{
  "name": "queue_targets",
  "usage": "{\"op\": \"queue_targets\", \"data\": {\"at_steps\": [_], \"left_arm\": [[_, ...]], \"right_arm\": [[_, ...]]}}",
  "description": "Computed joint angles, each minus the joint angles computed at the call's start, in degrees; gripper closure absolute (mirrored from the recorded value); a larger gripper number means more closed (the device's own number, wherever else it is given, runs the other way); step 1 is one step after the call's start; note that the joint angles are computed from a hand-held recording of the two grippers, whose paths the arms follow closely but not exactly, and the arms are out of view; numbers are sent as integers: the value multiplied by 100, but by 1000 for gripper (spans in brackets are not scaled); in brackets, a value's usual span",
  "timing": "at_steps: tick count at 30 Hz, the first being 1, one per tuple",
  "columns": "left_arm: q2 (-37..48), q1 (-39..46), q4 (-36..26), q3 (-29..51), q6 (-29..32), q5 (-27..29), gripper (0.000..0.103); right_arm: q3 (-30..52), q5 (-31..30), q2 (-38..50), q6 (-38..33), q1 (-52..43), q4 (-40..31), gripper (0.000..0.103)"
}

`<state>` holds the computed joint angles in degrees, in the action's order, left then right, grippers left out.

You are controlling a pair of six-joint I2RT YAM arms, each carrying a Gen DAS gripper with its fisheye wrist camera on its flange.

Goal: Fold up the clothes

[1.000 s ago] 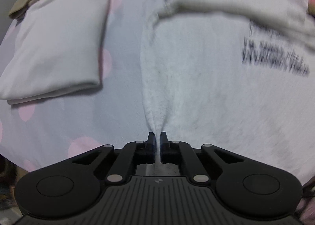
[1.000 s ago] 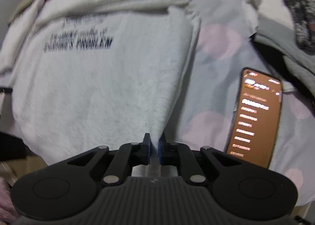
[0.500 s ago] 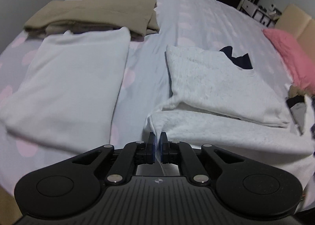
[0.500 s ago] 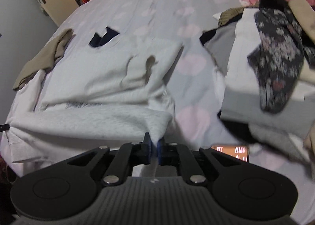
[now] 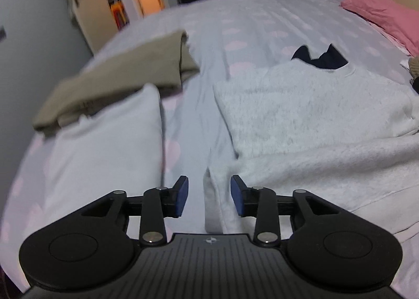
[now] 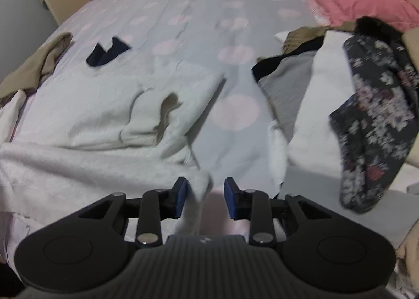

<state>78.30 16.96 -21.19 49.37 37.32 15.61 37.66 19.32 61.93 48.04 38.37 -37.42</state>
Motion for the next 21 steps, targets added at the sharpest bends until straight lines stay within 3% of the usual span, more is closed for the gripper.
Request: {"op": "queue_targets", "data": {"at_steps": [8,14,19,21], "left_arm": [[-1241,-489,-189,-890,834,438,62],[-1759,-1283,-68,-1849,1831,174,62],[-1949,-1781,180,-2491,2525,-171,61],[-1969,-1875,297,-2673,2779,-236,56]], "right_arm": [[371,1409,247,358,1394,-256,64],[444,1470,1082,295,2306,255,64],[489,1156,1883,-197,2668,975,64],[617,1081,2314,-584,2836,1190,64]]}}
